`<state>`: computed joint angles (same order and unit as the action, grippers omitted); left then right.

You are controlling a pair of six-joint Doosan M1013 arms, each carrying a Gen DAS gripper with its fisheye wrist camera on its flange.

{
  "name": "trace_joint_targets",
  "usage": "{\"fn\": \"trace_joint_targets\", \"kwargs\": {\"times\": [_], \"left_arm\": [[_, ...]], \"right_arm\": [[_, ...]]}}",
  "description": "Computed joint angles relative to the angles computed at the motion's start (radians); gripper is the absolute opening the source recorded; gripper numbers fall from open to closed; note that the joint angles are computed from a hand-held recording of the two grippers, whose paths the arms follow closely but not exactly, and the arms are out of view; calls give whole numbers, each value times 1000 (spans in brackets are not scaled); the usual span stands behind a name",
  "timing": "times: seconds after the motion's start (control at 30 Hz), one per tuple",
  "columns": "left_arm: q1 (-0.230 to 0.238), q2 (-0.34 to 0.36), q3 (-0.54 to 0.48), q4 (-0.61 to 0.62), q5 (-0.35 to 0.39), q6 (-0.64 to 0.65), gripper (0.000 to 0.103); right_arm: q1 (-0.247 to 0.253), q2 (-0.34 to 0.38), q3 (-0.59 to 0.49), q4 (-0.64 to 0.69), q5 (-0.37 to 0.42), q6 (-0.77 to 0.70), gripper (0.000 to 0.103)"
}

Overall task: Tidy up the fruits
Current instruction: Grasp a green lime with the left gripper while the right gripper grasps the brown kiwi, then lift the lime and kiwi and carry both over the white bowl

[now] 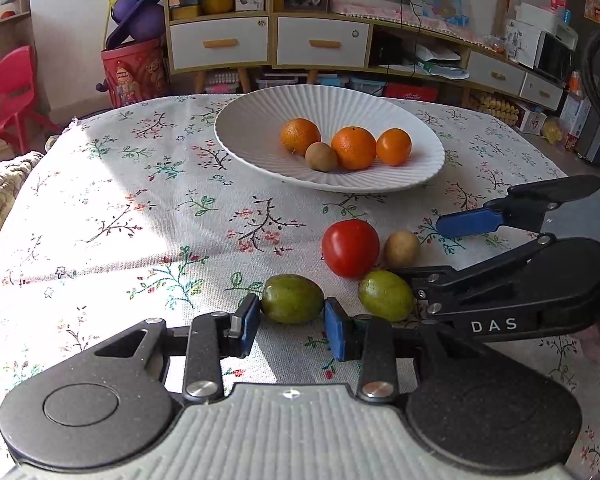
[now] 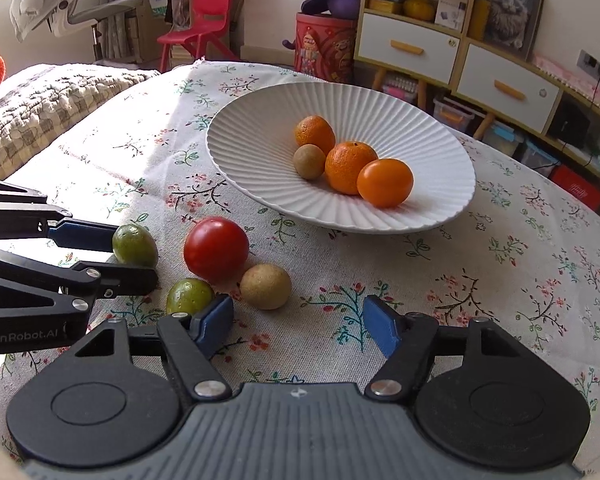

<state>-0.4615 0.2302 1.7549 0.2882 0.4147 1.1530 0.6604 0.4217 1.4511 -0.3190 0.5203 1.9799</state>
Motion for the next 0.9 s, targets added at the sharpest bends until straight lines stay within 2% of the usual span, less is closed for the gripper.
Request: {"fn": "trace_joint_targets", "kwargs": {"times": [0.47, 0.9], "left_arm": [[4, -5, 4, -13, 1, 5, 18], [8, -3, -3, -41, 9, 19, 18]], "right_arm": [[1, 6, -18, 107, -1, -108, 25], [-11, -1, -14, 167, 5, -133, 24]]}}
